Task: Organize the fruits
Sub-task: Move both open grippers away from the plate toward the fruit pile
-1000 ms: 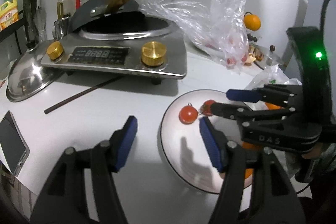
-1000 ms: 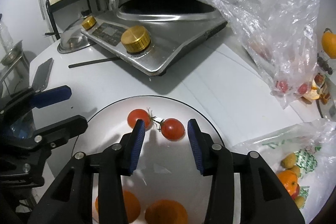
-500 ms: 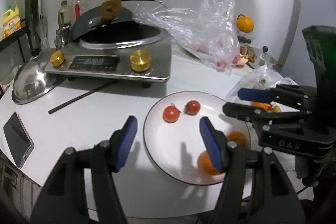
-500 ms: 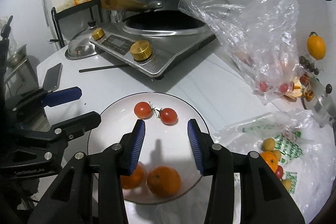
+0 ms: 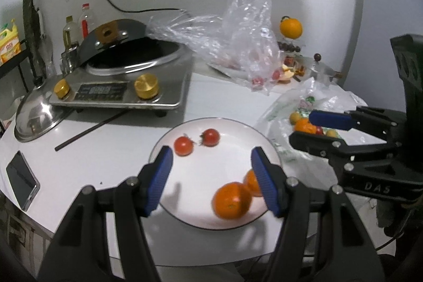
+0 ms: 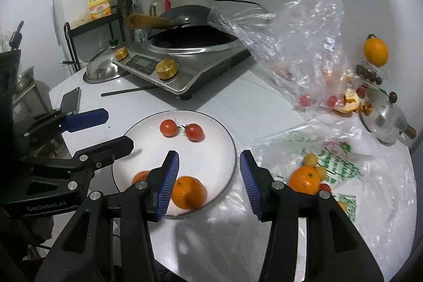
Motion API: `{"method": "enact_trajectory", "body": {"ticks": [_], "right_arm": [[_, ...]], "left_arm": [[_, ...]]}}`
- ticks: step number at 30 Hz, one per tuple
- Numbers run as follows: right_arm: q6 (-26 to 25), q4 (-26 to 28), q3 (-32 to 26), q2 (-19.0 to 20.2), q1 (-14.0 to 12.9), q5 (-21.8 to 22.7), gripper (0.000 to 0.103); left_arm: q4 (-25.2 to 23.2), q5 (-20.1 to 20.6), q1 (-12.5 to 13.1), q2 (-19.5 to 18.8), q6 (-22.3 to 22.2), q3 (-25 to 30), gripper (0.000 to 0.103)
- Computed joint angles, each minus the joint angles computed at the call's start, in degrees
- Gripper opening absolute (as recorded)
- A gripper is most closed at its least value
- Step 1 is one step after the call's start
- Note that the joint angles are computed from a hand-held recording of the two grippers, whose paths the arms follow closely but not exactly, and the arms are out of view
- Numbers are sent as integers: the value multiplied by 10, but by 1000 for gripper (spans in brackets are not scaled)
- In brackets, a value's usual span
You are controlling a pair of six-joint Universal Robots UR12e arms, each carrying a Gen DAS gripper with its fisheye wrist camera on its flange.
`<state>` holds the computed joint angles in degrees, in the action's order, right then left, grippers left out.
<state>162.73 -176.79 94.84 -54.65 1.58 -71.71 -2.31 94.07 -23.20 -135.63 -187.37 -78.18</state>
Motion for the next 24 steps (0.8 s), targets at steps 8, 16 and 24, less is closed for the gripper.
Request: {"method": "enact_trajectory", "body": {"ticks": [8, 16, 24], "right_arm": [[6, -24, 29, -14, -18, 5, 51], [22, -46, 50, -23, -38, 11, 51], [33, -53, 59, -24, -55, 10, 51]], "left_arm": [[-12, 1, -14, -7, 7, 17, 63], [-30, 3, -28, -16, 23, 39, 63], [-52, 2, -39, -28, 35, 63, 63]]}}
